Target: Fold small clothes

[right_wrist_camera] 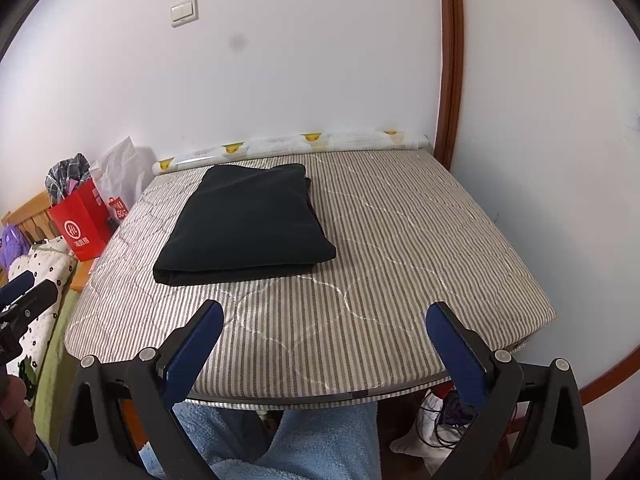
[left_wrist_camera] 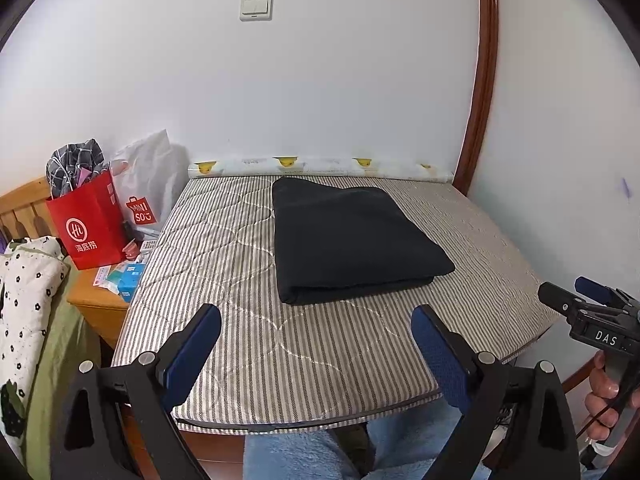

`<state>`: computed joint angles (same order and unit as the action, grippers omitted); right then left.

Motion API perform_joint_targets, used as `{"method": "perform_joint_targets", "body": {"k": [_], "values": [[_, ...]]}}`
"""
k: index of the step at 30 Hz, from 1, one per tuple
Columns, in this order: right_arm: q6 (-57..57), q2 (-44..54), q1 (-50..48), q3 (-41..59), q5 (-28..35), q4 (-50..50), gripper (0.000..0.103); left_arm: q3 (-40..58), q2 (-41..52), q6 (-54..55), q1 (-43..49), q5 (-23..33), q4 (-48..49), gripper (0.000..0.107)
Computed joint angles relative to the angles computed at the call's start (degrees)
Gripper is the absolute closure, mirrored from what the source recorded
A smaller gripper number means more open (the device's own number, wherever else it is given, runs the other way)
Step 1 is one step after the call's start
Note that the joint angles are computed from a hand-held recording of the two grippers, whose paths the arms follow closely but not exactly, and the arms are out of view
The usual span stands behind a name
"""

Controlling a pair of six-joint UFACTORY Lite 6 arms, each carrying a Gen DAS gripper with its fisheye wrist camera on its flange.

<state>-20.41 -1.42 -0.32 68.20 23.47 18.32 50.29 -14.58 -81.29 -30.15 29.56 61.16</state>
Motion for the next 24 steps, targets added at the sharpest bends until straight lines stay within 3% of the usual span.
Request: {"method": "perform_joint_targets", "body": {"k": [24], "values": [[-0.9, -1.2, 0.3, -0.8, -0.1, 0.6, 0.003, 0.2, -0.1, 1.1, -0.1, -0.4, -1.6, 0.011]]}}
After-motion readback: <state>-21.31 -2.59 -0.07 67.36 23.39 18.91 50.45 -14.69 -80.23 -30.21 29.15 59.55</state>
